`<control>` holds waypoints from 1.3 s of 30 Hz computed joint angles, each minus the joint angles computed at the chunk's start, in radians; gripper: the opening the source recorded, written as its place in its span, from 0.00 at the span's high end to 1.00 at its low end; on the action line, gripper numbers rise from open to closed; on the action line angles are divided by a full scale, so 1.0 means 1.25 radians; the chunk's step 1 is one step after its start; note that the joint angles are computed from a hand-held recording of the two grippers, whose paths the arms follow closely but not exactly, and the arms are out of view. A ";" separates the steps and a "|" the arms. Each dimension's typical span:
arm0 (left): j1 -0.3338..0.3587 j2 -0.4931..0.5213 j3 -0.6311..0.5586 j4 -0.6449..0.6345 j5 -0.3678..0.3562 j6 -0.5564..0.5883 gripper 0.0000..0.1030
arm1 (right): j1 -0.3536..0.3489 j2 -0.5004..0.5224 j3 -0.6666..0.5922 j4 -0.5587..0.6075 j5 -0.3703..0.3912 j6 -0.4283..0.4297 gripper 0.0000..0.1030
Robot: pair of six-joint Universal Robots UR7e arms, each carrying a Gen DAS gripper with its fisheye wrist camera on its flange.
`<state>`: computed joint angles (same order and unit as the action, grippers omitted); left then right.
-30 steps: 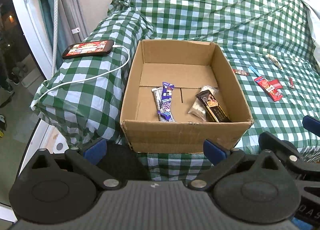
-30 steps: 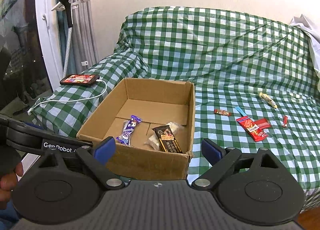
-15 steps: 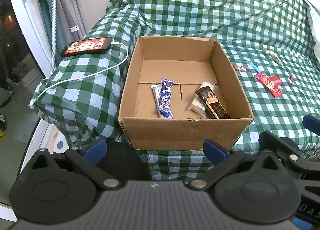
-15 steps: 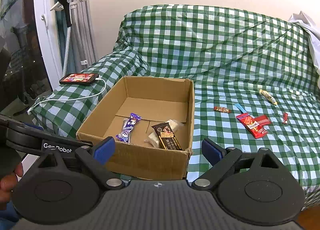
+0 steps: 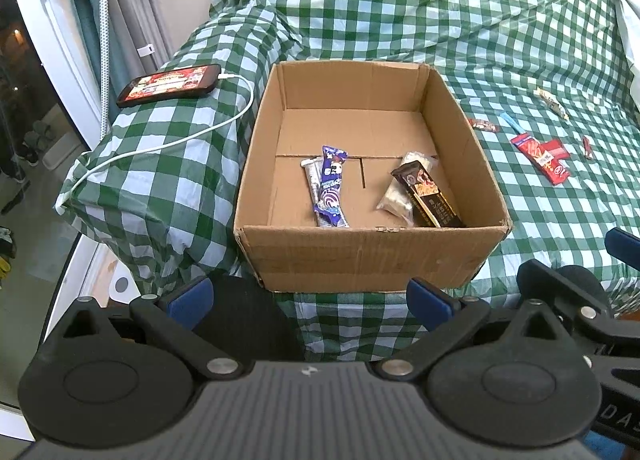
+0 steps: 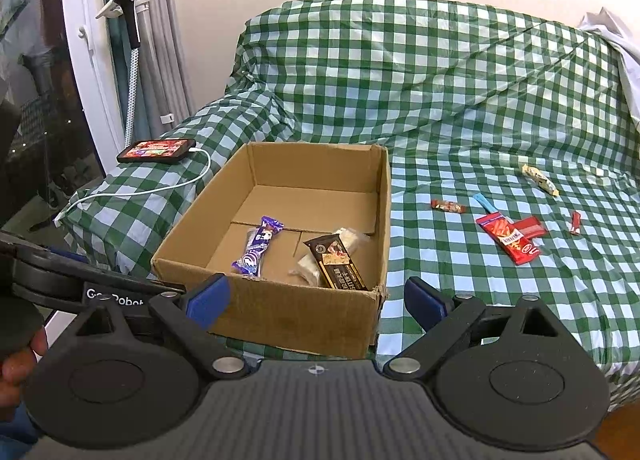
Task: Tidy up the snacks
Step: 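Withdraw both tools from the box toward the remaining snacks, then grasp the red spicy-strip pack with the left tool while the right grasps the small red packet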
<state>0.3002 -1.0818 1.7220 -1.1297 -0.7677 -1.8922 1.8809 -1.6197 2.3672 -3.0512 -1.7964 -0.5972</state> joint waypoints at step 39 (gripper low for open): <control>0.294 0.565 -0.692 -0.387 0.046 0.695 0.00 | -0.349 0.128 -0.263 -0.100 -0.019 0.099 0.06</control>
<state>0.6681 -0.3759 0.8570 -1.6131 -0.7101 -1.0237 1.4451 -1.4596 2.0391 -3.1767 -1.8200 -0.4729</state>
